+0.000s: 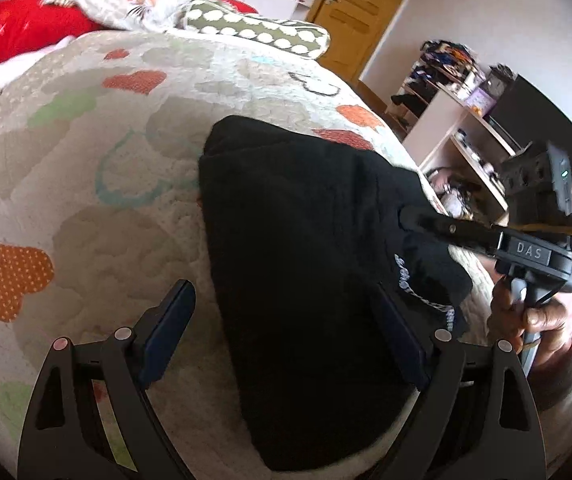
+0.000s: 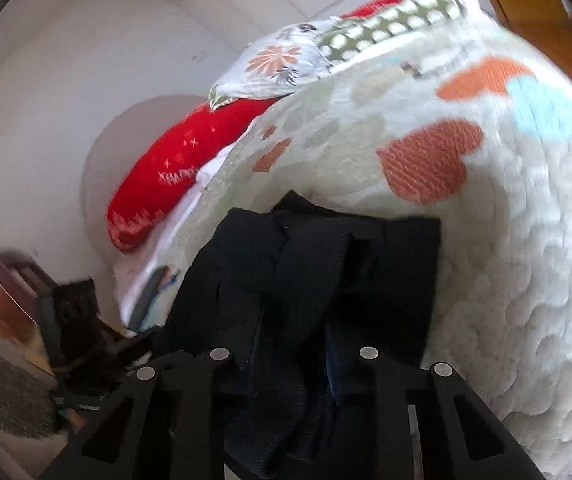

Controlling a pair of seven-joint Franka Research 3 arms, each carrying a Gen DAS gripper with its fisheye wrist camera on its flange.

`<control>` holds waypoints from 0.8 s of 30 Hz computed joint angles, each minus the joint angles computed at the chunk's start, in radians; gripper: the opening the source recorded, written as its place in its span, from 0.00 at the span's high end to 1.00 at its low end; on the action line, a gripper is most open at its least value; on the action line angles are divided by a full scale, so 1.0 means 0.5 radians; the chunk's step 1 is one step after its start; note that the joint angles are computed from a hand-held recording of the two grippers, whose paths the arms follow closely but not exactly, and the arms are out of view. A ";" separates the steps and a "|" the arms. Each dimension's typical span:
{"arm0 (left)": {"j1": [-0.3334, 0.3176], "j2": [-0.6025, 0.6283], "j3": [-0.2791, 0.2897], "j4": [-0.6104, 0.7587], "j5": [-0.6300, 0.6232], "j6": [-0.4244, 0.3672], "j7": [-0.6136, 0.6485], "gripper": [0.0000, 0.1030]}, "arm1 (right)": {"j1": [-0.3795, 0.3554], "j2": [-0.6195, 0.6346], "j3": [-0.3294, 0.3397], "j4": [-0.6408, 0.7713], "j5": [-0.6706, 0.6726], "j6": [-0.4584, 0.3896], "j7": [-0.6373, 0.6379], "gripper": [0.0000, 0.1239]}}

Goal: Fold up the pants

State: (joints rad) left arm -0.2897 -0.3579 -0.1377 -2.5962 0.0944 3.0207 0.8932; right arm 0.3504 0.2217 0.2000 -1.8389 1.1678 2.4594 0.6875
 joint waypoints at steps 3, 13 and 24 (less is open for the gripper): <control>-0.051 -0.050 -0.010 0.002 0.041 0.037 0.073 0.13 | -0.001 -0.201 -0.011 -0.179 0.085 0.098 -0.176 0.85; -0.162 -0.006 0.075 0.001 -0.126 -0.027 0.126 0.13 | 0.061 -0.192 -0.078 -0.255 -0.291 0.303 0.168 0.81; 0.184 -0.060 -0.194 0.075 0.298 -0.171 -0.212 0.13 | 0.155 -0.228 -0.144 -0.243 -1.146 0.773 0.872 0.73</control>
